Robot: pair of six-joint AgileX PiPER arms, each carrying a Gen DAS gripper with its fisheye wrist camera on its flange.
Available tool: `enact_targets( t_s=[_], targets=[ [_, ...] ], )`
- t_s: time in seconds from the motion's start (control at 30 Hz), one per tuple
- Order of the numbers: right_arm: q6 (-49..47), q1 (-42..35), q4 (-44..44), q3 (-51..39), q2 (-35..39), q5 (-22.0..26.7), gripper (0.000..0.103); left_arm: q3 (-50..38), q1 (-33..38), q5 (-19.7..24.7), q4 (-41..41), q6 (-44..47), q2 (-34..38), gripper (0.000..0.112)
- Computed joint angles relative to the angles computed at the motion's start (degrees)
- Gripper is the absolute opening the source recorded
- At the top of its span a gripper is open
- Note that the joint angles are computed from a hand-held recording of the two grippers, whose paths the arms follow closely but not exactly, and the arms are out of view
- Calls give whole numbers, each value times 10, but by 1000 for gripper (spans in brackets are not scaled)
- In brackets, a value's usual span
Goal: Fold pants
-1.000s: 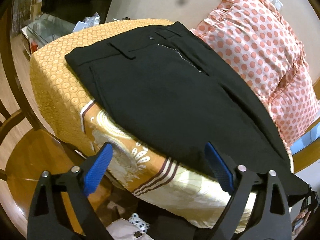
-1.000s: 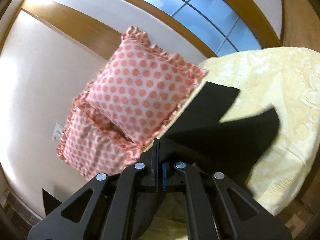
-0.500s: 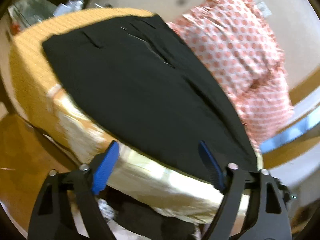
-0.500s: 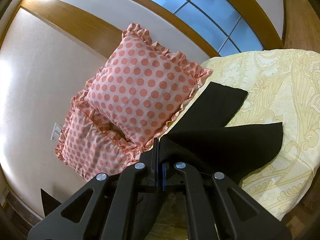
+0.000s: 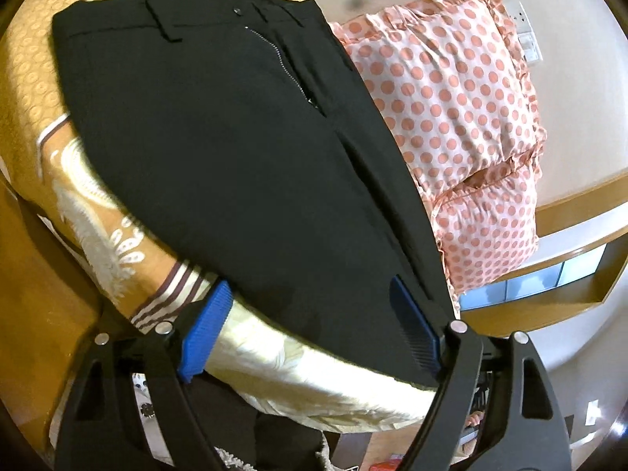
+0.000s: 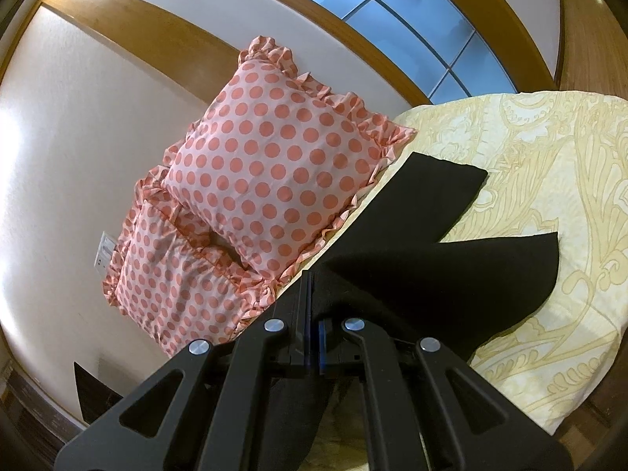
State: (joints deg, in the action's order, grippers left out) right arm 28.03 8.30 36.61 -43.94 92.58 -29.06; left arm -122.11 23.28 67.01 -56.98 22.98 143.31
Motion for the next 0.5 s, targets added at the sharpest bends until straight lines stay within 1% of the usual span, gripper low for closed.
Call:
enact_targets(
  t_s=[0.13, 0.33, 0.4, 0.43, 0.5],
  targets=[
    [-1, 1, 4, 2, 1, -6, 2, -9, -7, -13, 16, -13, 1, 79],
    [-3, 6, 20, 24, -5, -21, 2, 14, -17, -47, 53, -11, -18, 63],
    [-2, 9, 31, 40, -7, -29, 2, 24, -19, -64, 70, -17, -25, 48],
    [0, 10, 36, 47, -7, -30, 2, 25, -19, -68, 75, -19, -25, 44],
    [-9, 12, 57, 61, -11, -25, 2, 26, -18, -74, 89, -27, -25, 24]
  ],
)
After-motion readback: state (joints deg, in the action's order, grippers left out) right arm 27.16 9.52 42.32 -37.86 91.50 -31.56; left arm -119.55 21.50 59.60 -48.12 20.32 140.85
